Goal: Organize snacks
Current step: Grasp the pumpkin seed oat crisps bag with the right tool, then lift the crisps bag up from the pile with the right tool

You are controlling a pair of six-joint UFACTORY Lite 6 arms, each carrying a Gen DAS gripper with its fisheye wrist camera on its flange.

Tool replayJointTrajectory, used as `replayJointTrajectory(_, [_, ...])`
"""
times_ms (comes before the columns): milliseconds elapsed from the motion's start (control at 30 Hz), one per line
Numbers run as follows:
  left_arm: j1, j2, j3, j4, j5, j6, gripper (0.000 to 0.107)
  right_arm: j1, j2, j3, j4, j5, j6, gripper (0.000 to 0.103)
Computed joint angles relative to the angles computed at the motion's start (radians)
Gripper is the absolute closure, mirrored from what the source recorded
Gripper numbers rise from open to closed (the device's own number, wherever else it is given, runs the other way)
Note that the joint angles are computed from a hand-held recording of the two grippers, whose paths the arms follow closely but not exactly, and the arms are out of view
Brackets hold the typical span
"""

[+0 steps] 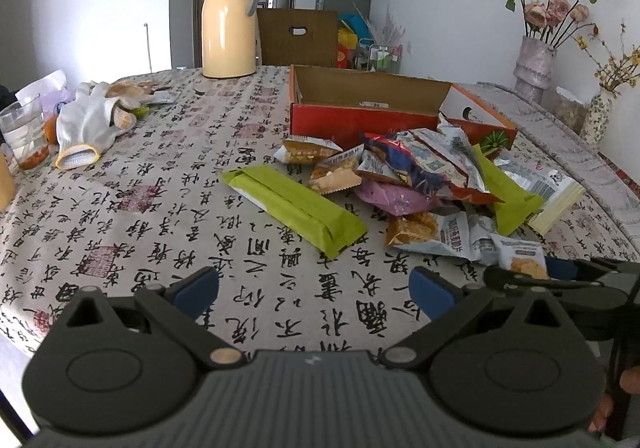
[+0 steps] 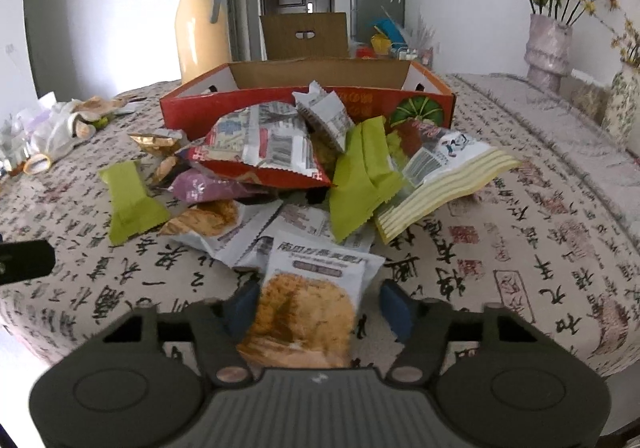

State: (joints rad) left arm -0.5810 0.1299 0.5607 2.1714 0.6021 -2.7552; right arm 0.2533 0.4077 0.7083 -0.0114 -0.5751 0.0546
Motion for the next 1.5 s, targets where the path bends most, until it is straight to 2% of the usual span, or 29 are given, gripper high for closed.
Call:
replayJointTrajectory(33, [0.006, 0.004, 0.001, 0.012, -0.003, -0.009, 0.004, 0.003, 0.0, -0.001, 0.002, -0.003, -0.002, 0.055])
replayJointTrajectory(67, [0.012, 0.007, 0.002, 0.024, -0.006, -0.019, 0.004, 0.003, -0.003, -0.004, -0.003, -0.007, 0.002, 0.057])
replayJointTrajectory(233, [0.035, 0.016, 0.008, 0.062, -0.02, -0.043, 0.004, -0.013, -0.013, -0.037, -0.049, -0.05, 0.032, 0.062])
replayJointTrajectory(667, [0.066, 0.064, 0.102, 0.014, -0.064, 0.018, 0.004, -0.103, -0.147, -0.164, -0.219, -0.119, 0.123, 0.062])
replayJointTrajectory(933, [0.069, 0.089, 0.145, -0.047, -0.083, 0.082, 0.004, -0.13, -0.082, -0.107, -0.305, -0.116, 0.184, 0.062])
replayJointTrajectory(1200, [0.099, 0.13, 0.195, -0.02, -0.117, 0.077, 0.004, -0.139, 0.003, -0.021, -0.354, -0.074, 0.23, 0.062])
replayJointTrajectory(1500, [0.108, 0.148, 0.201, 0.021, -0.127, 0.043, 0.004, -0.171, 0.01, -0.038, -0.394, -0.118, 0.249, 0.062])
